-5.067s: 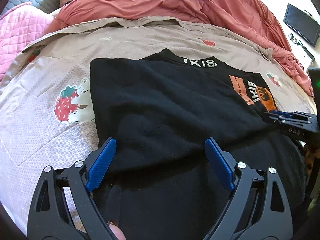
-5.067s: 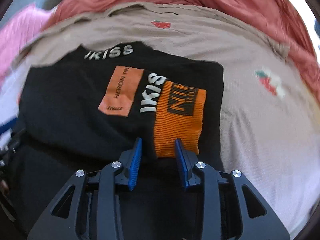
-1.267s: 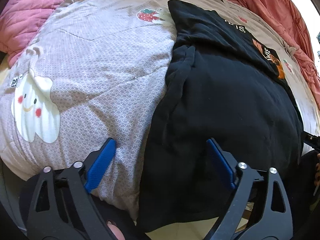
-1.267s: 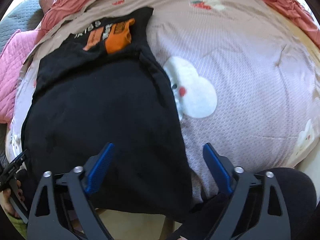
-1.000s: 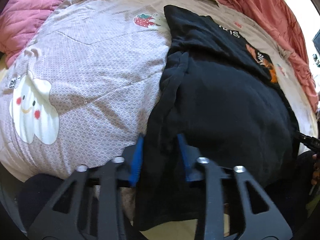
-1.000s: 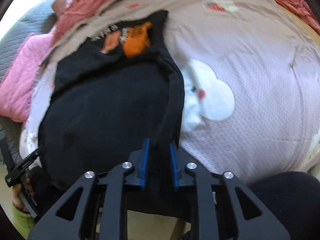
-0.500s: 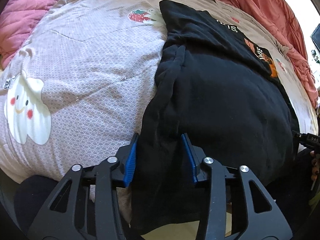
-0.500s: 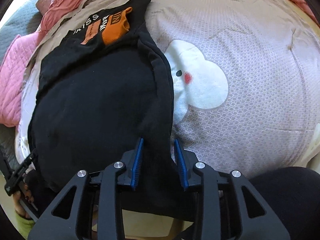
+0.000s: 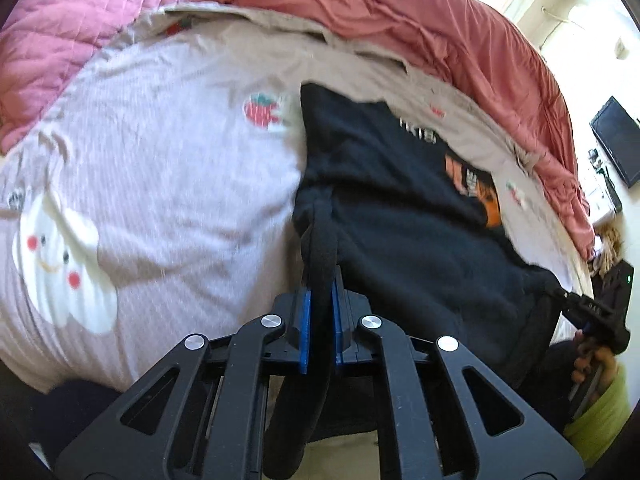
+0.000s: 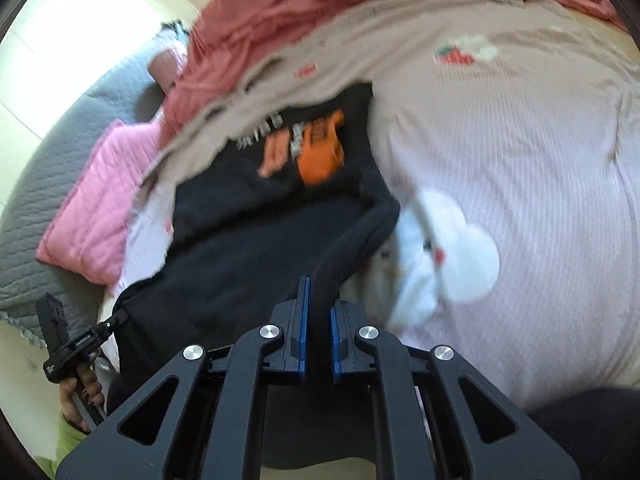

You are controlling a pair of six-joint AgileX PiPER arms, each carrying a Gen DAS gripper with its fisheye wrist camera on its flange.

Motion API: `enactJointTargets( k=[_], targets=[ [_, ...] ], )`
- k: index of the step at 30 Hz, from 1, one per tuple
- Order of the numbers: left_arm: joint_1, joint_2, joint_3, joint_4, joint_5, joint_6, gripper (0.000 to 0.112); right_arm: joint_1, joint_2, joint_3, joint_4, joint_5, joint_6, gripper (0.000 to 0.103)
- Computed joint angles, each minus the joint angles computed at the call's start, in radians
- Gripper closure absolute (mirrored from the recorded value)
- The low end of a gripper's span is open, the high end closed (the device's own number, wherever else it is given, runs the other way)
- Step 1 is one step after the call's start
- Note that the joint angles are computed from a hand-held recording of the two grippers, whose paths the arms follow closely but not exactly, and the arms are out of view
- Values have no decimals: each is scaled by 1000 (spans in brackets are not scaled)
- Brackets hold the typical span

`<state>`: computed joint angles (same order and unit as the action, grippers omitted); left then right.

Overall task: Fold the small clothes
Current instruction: 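Lift the hem with both tools and fold it toward the collar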

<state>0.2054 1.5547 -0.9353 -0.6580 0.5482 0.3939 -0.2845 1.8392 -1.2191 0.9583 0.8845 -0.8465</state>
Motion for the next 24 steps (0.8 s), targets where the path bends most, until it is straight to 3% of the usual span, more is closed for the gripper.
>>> enactJointTargets(
  k=[9,13,16,17,24],
  targets=[
    [-15,157,-214,123,11,-199,109,-5,123,-171,60,-54,-23,95],
    [-33,244,-280,203,1,-296,103,44,190,-246,-56,-109,56,93],
    [-43,284,-285,240,-23,-360,88,40,231,-281,-103,-105,129,75],
    [-36,283,-273,206,-24,-344,84,31,234,-279,-91,-97,133,63],
    [7,168,-126,-37,-27,-107,68,-25,200,-228,7,-2,94,45]
  ],
)
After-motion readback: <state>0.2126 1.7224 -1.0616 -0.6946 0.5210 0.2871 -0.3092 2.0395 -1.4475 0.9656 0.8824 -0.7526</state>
